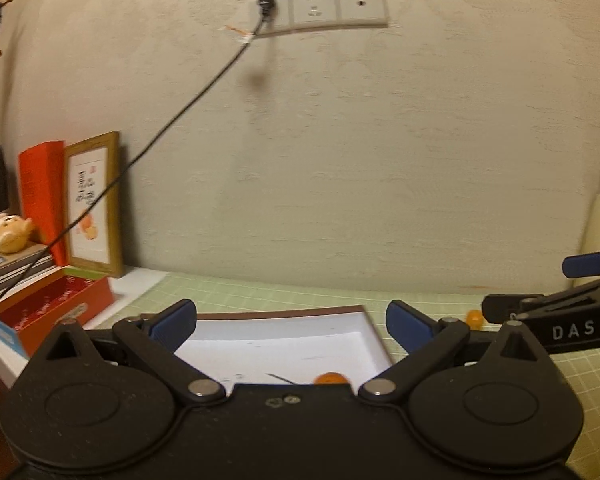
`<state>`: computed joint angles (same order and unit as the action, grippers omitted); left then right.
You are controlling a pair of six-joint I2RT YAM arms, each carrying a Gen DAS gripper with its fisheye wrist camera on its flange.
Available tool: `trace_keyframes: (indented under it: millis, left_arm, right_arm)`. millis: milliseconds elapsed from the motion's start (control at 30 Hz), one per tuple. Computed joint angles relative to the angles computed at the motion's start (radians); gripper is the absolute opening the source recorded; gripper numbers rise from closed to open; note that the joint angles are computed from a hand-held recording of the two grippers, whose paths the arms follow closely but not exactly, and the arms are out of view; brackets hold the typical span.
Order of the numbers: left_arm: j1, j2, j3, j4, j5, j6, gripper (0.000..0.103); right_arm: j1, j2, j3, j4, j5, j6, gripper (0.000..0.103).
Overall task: Organize fruits
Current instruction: 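Move both open tools back over the scattered fruits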
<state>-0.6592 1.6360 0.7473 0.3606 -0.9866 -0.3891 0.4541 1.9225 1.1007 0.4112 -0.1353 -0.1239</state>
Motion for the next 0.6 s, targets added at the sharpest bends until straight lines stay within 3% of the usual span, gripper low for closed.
trace_keyframes:
  millis: [167,300,533,600]
  left_arm:
    - [-0.018,0.056,0.041,0.008,0.029,0.003,0.094]
    - [-0.011,0.094,0.079,-0.030,0.093,-0.028,0.085]
    - [-0.011,0.166,0.158,-0.102,0.158,-0.054,0.083]
    - [-0.007,0.183,0.172,-0.104,0.191,-0.052,0.071]
  right_arm:
    - [-0.023,-0.007,-0.002,-0.043,0.062,-0.006,0.103]
    - [-0.064,-0.016,0.001,-0.081,0.048,0.008,0.103]
    - [-0.115,0.000,0.028,-0.167,0.005,0.001,0.102]
    - [-0.126,0.009,0.033,-0.180,-0.013,-0.006,0.102]
